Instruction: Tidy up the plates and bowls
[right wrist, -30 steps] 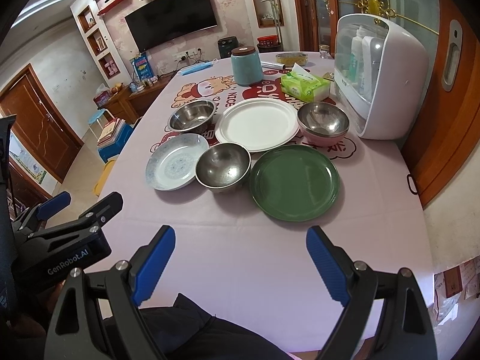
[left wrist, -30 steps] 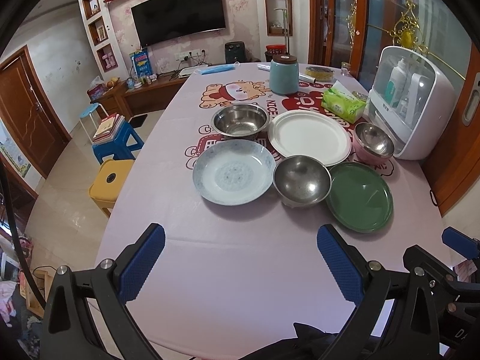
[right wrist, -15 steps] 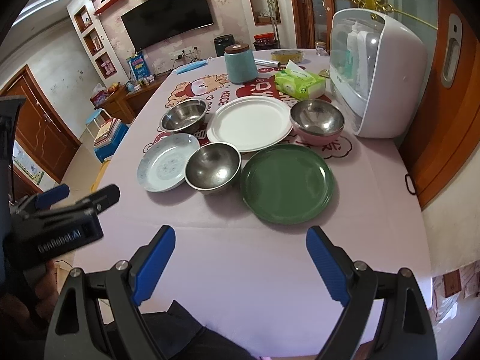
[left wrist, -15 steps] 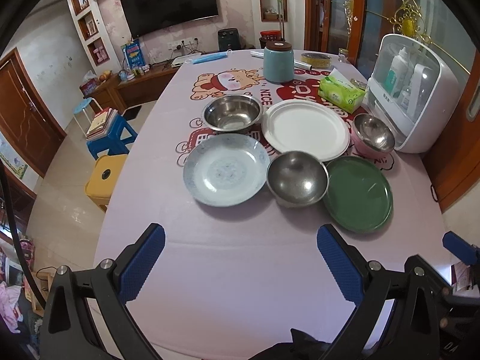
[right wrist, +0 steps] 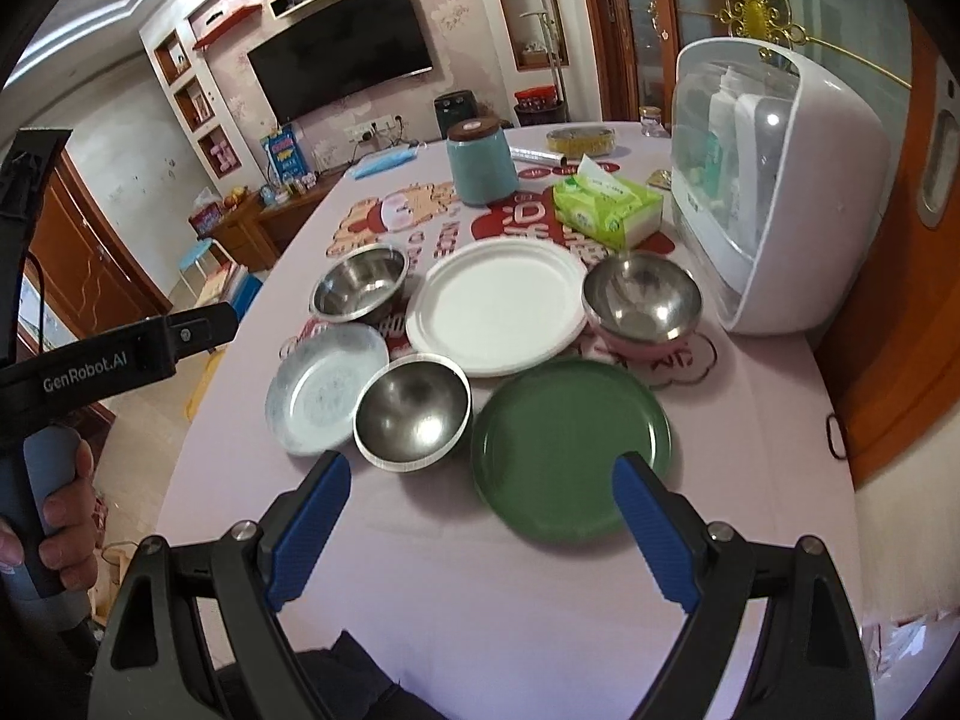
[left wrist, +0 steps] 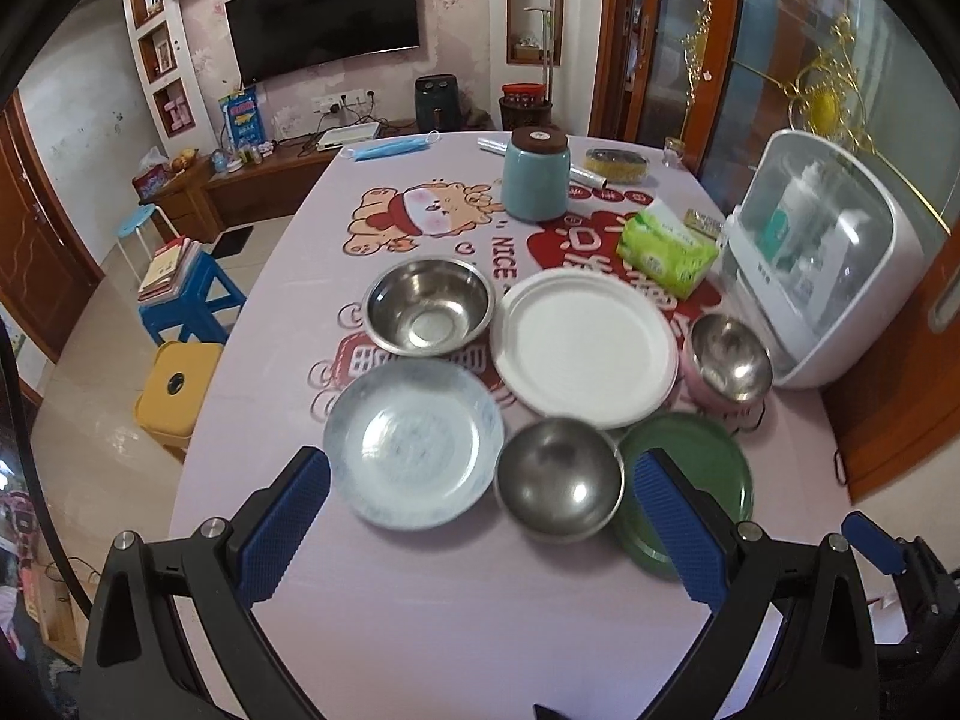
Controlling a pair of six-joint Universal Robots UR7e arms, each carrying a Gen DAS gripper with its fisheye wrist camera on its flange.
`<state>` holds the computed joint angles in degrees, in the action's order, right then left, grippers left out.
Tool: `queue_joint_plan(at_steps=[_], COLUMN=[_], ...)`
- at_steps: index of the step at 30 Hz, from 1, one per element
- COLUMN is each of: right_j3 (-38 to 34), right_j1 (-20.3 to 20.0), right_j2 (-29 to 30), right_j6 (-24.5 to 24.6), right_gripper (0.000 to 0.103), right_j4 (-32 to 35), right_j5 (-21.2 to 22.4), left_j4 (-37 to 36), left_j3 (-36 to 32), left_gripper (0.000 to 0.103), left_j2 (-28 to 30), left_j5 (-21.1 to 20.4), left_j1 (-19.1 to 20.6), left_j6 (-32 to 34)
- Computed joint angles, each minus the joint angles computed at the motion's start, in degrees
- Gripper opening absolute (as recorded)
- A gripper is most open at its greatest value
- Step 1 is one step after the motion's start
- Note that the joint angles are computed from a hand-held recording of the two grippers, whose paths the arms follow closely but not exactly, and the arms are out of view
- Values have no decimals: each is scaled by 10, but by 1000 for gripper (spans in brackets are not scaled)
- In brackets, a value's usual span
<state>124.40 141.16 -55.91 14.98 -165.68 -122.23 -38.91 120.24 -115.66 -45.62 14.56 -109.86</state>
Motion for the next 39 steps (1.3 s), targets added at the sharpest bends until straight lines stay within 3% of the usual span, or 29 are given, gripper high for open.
queue_joint_plan(at_steps=[4,10,16,22,31,39], right_j3=[-20,-45,-65,-70,-72,-82], right_j1=[-24,-54,-81,-108,-147,-177], right_j2=[20,49,82,108,143,181], right_j6=[-23,-58,-105,-116,-95,-65], right_gripper=[90,90,90,90,90,90], right_j4=[-44,-105,-158,-187,-217,-214], right_j5=[3,15,42,73,101,130], left_j4=[-23,-115,-174,-322,-595,-762], left_j3=[-12,-29,-38,-22,26,45], left_gripper=[101,101,101,101,101,101], left_j2=[14,25,45,54,77,107], left_j5=[54,109,146,157,108,22], left_j1=[54,141,191,261,375,477], left_j6=[51,167,267,403,610,699])
